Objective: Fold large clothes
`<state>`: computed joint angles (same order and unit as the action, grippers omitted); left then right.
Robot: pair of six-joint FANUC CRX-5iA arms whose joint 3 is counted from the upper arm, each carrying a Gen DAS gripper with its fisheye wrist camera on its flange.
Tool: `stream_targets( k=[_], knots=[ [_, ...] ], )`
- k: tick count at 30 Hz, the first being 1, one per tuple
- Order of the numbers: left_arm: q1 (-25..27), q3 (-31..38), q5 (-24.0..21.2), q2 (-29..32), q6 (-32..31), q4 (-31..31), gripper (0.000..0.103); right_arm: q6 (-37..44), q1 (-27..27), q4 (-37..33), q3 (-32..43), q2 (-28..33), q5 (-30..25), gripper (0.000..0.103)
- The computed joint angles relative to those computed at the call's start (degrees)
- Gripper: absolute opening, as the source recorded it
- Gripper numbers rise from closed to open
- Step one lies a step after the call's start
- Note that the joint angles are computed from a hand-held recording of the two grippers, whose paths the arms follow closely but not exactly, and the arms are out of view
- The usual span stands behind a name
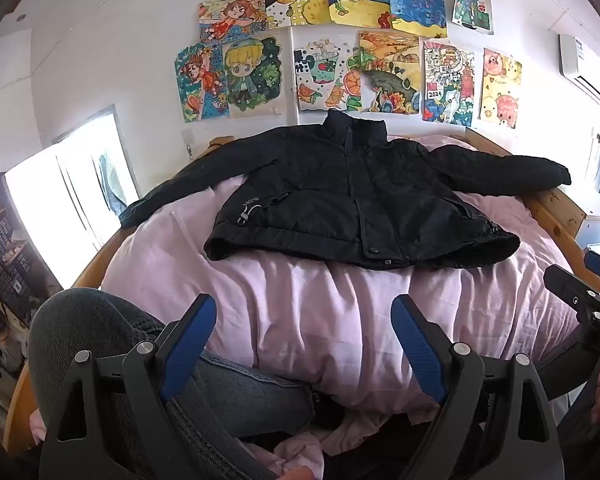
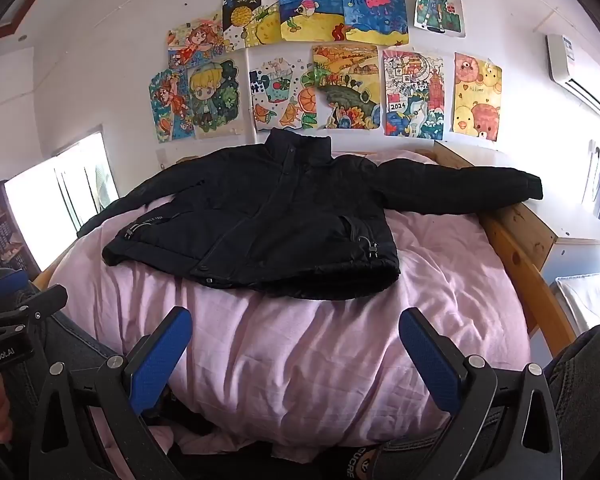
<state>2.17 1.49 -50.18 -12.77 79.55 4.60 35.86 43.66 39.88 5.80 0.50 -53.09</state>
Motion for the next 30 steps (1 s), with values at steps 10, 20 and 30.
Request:
stream_targets(
  k=[10,20,30],
  knots=[
    [0.0,0.0,0.0,0.0,0.0,-0.1,0.085,-0.3,0.1,0.6,-0.3,-0.2,0.2,0.103],
    [0.0,0.0,0.0,0.0,0.0,-0.1,0.086,-0.1,0.1,0.2,0.2,-0.1,0.0,0.103],
    [-0.1,0.0,0.1,-0.1,0.1,-0.3,0.085,-0.2,0.2,0.3,0.2,-0.2,0.0,0.103]
  ],
)
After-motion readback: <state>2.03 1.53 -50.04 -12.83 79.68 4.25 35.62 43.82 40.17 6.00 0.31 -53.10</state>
